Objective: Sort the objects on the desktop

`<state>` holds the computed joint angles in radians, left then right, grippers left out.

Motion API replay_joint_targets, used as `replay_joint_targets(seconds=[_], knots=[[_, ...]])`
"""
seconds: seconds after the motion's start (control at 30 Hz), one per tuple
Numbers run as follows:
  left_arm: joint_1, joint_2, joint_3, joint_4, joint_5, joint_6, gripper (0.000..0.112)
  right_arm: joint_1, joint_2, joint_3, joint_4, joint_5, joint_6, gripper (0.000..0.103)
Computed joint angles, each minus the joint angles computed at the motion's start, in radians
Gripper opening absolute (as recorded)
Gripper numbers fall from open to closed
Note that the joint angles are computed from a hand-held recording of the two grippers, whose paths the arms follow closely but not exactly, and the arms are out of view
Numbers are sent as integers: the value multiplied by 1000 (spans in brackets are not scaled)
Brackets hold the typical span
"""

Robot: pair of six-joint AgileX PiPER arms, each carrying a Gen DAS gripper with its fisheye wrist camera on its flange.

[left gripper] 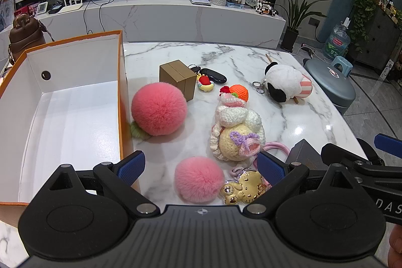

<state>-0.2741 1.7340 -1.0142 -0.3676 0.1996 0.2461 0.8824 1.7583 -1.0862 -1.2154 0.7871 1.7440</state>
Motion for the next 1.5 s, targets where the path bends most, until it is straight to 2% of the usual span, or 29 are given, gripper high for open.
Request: replay_joint_targets(seconds=[0.73, 0.87, 0.97, 1.1, 1.17, 1.23, 1.3, 1.43, 1.5], knots=[[-1, 0, 0, 10, 0, -9, 103, -2, -4, 5, -3, -6, 3, 102], [1, -3, 11, 35, -11, -12, 103, -15, 7, 9, -13, -19, 7, 102], [-21, -8, 29, 142, -30, -95, 103, -41, 16, 15, -8, -31, 2, 102], [-56, 4, 41, 128, -24, -55, 103, -95, 22, 38, 12, -91, -57, 102], [-85, 11, 57, 215, -35, -135, 103, -121, 39, 25, 47, -119, -149, 102], [-116, 33, 56, 283, -33, -198, 103, -154, 59, -1, 115, -153, -312, 102], [-137, 54, 59, 294, -33, -208, 103, -197, 74, -5, 157, -233, -463, 102], [-175, 90, 57, 496, -36, -398, 103, -291, 102, -5, 311, -351, -752, 102], [-173, 103, 50, 478, -31, -383, 103, -332, 111, 10, 398, -418, -861, 102]])
